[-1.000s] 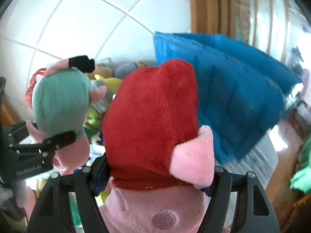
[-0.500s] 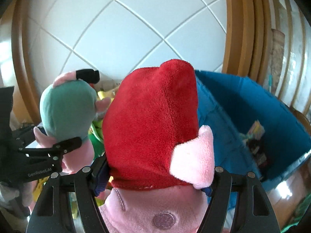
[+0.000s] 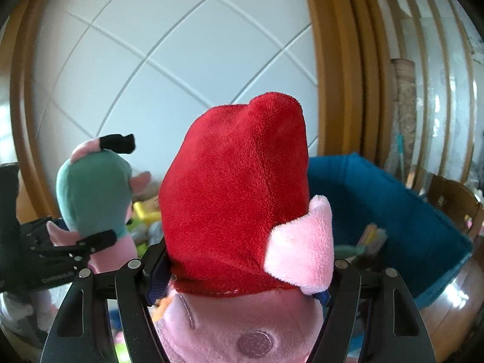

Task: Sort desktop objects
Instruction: 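Carry the green-hatted pig with the left tool while the right tool carries the red-dressed pig to the crate, then open the left tool while the right tool opens, dropping both pig plushes into the crate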

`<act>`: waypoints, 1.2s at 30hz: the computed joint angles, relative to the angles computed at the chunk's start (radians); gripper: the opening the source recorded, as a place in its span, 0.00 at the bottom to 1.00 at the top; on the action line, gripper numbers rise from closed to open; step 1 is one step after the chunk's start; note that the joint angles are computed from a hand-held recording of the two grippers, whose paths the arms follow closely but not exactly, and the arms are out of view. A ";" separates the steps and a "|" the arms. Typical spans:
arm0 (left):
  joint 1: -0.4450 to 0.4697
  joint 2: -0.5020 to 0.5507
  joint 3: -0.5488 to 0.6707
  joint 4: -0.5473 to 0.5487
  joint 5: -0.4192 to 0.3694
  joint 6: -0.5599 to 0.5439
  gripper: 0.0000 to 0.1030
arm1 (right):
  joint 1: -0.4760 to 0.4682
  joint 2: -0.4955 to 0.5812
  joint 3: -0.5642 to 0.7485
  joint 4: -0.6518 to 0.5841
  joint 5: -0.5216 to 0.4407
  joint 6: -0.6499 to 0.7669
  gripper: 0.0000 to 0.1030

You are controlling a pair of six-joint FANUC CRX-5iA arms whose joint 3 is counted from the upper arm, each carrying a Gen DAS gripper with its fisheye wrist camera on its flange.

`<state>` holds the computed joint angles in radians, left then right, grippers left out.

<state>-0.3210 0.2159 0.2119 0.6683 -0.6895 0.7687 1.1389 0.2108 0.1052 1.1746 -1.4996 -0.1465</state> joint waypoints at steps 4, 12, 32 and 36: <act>-0.095 0.036 0.068 -0.066 0.068 0.109 0.63 | -0.026 -0.130 -0.147 0.034 0.004 0.003 0.71; -0.296 0.227 0.459 -0.380 -0.038 0.510 0.63 | -0.122 -0.368 -0.370 0.032 0.036 0.101 0.71; -0.457 0.574 1.035 -0.672 -0.531 0.801 0.79 | -0.299 -0.574 -0.593 -0.242 0.269 0.230 0.74; -0.460 0.547 1.000 -0.686 -0.505 0.809 0.81 | -0.276 -0.570 -0.597 -0.231 0.248 0.192 0.84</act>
<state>-0.7810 0.7628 1.2119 -0.0181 -1.1946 1.5777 0.8627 -0.3595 -0.4919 0.9440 -1.2517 0.0451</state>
